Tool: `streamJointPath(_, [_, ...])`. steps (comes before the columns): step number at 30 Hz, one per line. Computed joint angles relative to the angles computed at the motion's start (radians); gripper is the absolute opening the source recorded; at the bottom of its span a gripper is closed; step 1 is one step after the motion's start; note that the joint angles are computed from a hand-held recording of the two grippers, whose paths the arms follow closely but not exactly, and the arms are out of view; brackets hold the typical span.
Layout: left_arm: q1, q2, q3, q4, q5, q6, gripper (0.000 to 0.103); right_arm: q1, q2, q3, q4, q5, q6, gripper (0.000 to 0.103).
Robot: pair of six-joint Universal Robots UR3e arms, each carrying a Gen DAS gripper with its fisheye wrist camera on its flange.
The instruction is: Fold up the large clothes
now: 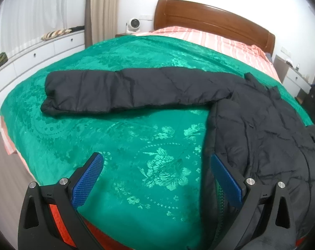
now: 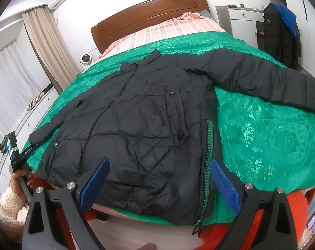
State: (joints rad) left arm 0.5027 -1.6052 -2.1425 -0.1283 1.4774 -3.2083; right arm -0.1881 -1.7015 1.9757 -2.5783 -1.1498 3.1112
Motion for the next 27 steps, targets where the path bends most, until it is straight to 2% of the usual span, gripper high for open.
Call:
streamJointPath(5, [0.000, -0.003, 0.003, -0.004, 0.011, -0.004, 0.102, -0.099, 0.037, -0.054, 0.032, 0.090, -0.068, 0.096])
streamJointPath(7, [-0.001, -0.006, 0.007, -0.007, 0.015, -0.005, 0.102, -0.158, 0.082, -0.107, 0.013, 0.094, -0.104, 0.096])
streamJointPath(10, [0.004, -0.006, 0.002, 0.006, 0.010, -0.007, 0.102, -0.296, 0.196, -0.195, -0.052, 0.127, -0.065, 0.096])
streamJointPath(12, [0.011, -0.004, -0.008, 0.016, 0.008, -0.005, 0.102, -0.394, 0.292, -0.255, -0.073, 0.161, 0.034, 0.096])
streamJointPath(15, [0.023, -0.002, -0.013, 0.011, 0.001, -0.006, 0.102, -0.549, 0.414, -0.272, -0.126, 0.242, 0.291, 0.096])
streamJointPath(18, [0.035, 0.002, -0.016, 0.008, -0.005, -0.012, 0.102, -0.668, 0.485, -0.198, -0.284, 0.294, 0.562, 0.096])
streamJointPath(21, [0.032, -0.014, -0.005, -0.005, -0.001, -0.019, 0.102, -0.705, 0.560, -0.185, -0.456, 0.314, 0.711, 0.094])
streamJointPath(22, [0.027, -0.023, 0.002, -0.011, 0.004, -0.019, 0.102, -0.703, 0.592, -0.209, -0.495, 0.297, 0.747, 0.090])
streamJointPath(24, [0.010, -0.039, 0.017, -0.015, 0.020, -0.017, 0.102, -0.685, 0.637, -0.283, -0.479, 0.245, 0.755, 0.069])
streamJointPath(26, [0.001, -0.040, 0.019, -0.012, 0.028, -0.012, 0.102, -0.632, 0.646, -0.400, -0.328, 0.111, 0.666, 0.025])
streamJointPath(27, [-0.001, -0.034, 0.013, -0.007, 0.029, -0.010, 0.102, -0.594, 0.635, -0.456, -0.258, 0.018, 0.612, 0.021])
